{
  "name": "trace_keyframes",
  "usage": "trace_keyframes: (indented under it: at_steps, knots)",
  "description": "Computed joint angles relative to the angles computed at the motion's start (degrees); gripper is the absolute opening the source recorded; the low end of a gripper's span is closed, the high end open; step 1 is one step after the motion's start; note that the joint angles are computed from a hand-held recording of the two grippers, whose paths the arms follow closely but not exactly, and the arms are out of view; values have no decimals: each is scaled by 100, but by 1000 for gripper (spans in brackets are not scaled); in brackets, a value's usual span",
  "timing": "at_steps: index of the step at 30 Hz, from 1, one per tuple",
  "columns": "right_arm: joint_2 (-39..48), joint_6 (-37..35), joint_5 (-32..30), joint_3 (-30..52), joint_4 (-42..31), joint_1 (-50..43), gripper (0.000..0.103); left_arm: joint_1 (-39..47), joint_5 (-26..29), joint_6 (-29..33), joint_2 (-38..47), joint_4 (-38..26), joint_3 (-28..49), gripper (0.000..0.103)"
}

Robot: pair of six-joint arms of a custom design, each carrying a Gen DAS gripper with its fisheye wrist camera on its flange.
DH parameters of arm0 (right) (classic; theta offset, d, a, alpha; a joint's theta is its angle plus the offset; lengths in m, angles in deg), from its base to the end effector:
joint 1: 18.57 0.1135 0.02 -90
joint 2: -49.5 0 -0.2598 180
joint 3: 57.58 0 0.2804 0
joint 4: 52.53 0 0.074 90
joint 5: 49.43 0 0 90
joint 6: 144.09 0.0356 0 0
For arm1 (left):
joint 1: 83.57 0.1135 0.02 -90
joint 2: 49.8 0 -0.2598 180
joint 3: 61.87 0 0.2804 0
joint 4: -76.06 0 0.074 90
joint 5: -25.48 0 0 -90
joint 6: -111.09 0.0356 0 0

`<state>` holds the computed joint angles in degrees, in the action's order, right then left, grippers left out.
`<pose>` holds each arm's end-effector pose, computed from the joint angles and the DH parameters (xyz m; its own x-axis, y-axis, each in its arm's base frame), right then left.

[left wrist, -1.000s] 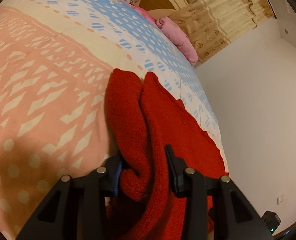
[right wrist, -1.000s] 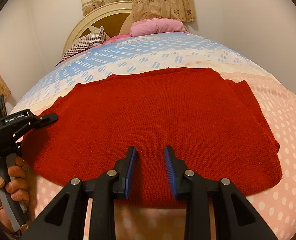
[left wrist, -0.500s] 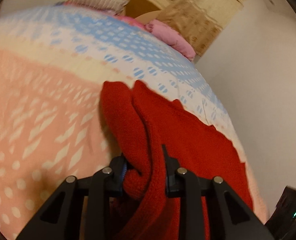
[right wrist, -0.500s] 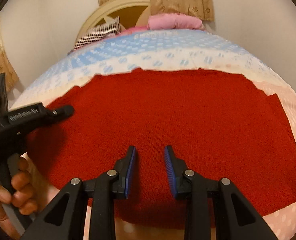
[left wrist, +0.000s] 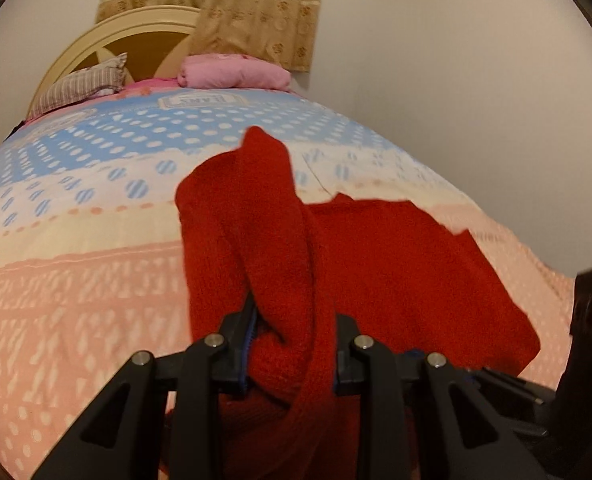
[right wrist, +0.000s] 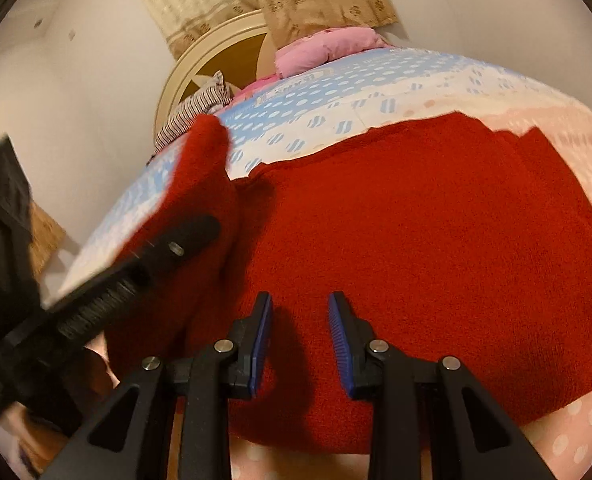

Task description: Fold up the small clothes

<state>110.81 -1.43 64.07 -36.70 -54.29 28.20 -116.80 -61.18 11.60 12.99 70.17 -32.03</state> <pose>0.1389 0.1271 0.0879 -0.6494 0.3737 -0.6623 0.0832 0.9006 0.4266 0.1844 -0.1233 0.1233 -0.6139 0.2054 -0.7622 0.4905 0.8558 -0.1645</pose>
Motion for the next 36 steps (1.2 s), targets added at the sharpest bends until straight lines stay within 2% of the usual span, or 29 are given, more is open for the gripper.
trace_keyframes:
  at_steps: [2, 4, 8, 11, 15, 16, 17, 19, 21, 26, 29, 30, 31, 32, 33, 36]
  knots:
    - [-49, 2, -209, -122, 219, -156, 31, -110, -83, -2, 4, 50, -30, 28]
    - [-91, 33, -308, -199, 325, -234, 31, -10, 80, -5, 7, 38, -30, 28]
    - [-225, 26, -610, -343, 513, -416, 31, -328, -171, -172, 155, 174, 0, 28]
    - [-641, -27, -1169, -504, 478, -811, 32, -362, -142, -198, 237, 281, -17, 28]
    - [-1357, -255, -1791, -483, -13, -1413, 59, -403, -84, -157, 344, 366, -6, 28]
    - [-1385, -370, -1886, -388, -117, -1555, 67, -453, -131, -139, 361, 368, 1, 28]
    - [-1310, -526, -2130, -258, -141, -1776, 71, -523, -197, -110, 375, 351, 16, 28]
    - [-793, -782, -2999, -25, 225, -2344, 73, -633, -288, -52, 395, 321, 40, 28]
    - [148, -899, -3930, 297, 846, -2847, 73, -655, -279, -50, 380, 334, 23, 28]
    - [2144, -989, -4927, 1242, 1540, -3219, 72, -496, -14, -112, 271, 366, -62, 28]
    - [2601, -1074, -5010, 1561, 1752, -3130, 72, -525, -39, -147, 251, 361, -68, 29]
    - [2578, -1165, -4801, 1642, 1583, -3031, 68, -554, -73, -170, 215, 343, -79, 29]
    - [2549, -1239, -4582, 1709, 1418, -2946, 46, -581, -118, -196, 179, 323, -90, 29]
    - [2550, -1306, -4446, 1784, 1280, -2887, 34, -600, -144, -219, 155, 303, -92, 29]
    - [2574, -1364, -4378, 1840, 1163, -2836, 30, -610, -149, -226, 150, 289, -86, 29]
    - [2488, -1294, -4161, 1652, 1359, -2777, 26, -760, -284, -325, 36, 118, -48, 29]
